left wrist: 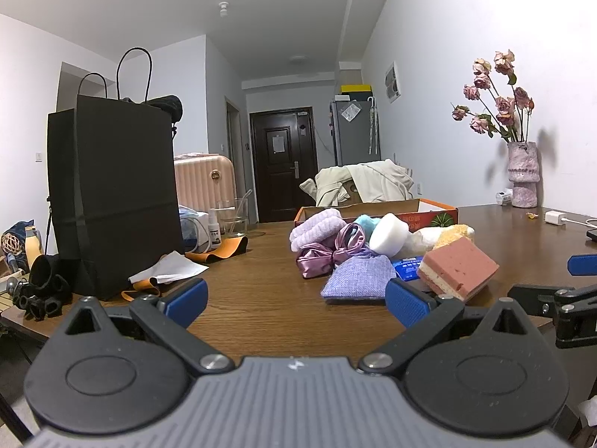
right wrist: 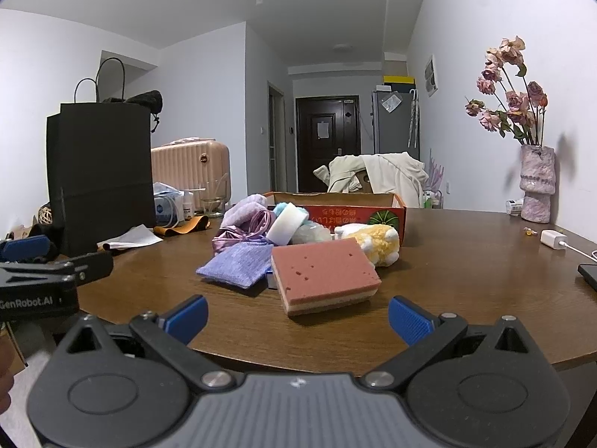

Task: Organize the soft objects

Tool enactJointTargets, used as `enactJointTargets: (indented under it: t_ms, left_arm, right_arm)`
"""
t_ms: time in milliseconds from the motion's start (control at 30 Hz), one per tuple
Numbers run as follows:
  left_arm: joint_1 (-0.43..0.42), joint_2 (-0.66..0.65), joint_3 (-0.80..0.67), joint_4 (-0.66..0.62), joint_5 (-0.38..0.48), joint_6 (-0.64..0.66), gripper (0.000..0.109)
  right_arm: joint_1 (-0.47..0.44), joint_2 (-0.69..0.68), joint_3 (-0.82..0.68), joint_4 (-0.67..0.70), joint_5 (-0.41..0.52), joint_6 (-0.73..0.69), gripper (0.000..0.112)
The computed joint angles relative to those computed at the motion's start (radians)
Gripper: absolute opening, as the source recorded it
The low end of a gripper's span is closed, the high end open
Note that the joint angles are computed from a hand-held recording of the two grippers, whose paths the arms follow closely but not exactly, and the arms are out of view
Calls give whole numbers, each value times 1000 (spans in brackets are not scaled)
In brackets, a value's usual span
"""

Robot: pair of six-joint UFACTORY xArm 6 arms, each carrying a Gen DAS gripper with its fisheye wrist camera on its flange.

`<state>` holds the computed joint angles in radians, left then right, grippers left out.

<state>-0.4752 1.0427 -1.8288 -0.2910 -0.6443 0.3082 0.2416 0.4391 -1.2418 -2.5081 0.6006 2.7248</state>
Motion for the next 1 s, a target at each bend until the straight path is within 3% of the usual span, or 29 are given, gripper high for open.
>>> enactJointTargets:
  t_ms: [1000]
  left_arm:
    - [-6, 2, -1, -7, 1, 6, 103]
  right_arm:
    - [3, -2, 10, 9, 12, -3, 103]
